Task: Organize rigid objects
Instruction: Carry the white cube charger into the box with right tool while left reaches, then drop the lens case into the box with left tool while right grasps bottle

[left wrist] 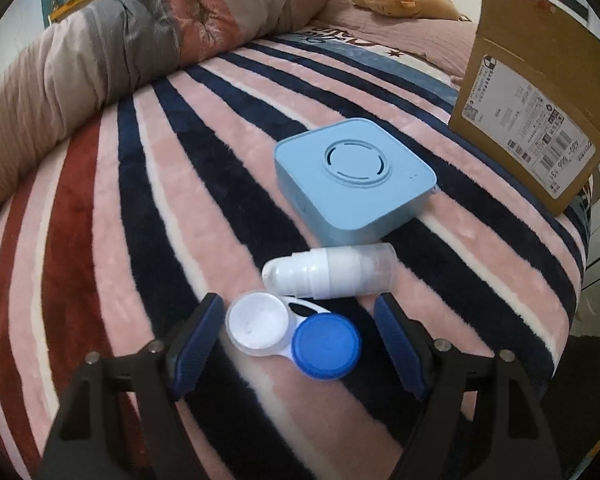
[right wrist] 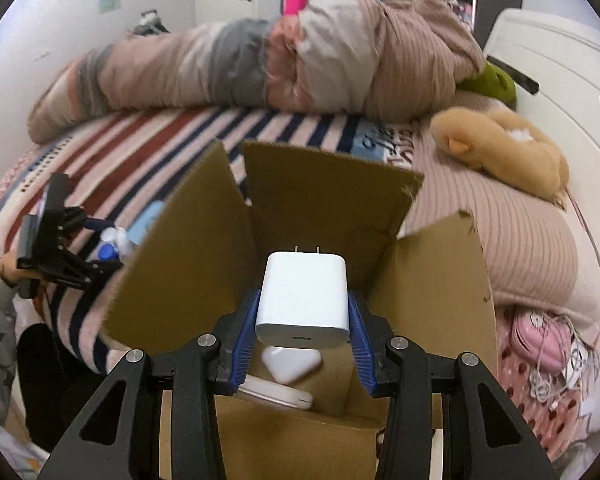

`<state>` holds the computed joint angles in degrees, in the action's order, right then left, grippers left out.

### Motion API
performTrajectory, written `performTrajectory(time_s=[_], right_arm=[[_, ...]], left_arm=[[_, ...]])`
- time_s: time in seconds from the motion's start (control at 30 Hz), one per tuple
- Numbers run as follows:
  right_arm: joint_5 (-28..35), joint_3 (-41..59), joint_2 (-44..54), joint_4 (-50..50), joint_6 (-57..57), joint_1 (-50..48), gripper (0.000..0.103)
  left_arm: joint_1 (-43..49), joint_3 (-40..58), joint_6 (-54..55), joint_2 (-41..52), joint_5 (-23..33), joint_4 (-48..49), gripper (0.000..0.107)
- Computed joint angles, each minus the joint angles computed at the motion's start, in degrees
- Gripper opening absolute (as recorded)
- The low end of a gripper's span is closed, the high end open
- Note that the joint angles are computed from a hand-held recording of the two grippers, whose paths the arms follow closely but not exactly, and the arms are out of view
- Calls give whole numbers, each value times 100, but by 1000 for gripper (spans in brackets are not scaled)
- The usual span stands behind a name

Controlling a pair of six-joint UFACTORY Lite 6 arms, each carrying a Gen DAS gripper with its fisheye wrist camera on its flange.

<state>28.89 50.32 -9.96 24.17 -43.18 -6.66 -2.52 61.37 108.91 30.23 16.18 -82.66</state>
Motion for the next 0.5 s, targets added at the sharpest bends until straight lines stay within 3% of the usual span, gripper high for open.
performTrajectory(time_s=[0.03, 0.07, 0.17, 0.27, 0.33, 0.5], right_arm=[[5, -44, -90, 26, -35, -58, 39], [-16, -83, -173, -45, 51, -46, 39], [-90, -184, -535, 97, -9, 48, 45], [212, -179, -945, 1177, -794, 308, 46], [401, -146, -1141, 1798, -1197, 836, 46], [177, 9, -591, 1943, -973, 2612, 45]], left_arm=[[39, -43, -28, -34, 60, 33, 61], [68, -78, -51, -75, 75, 49, 57], [247, -154, -231, -161, 225, 167, 57], [423, -247, -252, -274, 377, 114, 57], [577, -279, -627, -474, 473, 389, 57], [907, -268, -2526, -1674, 976, 1974, 57]])
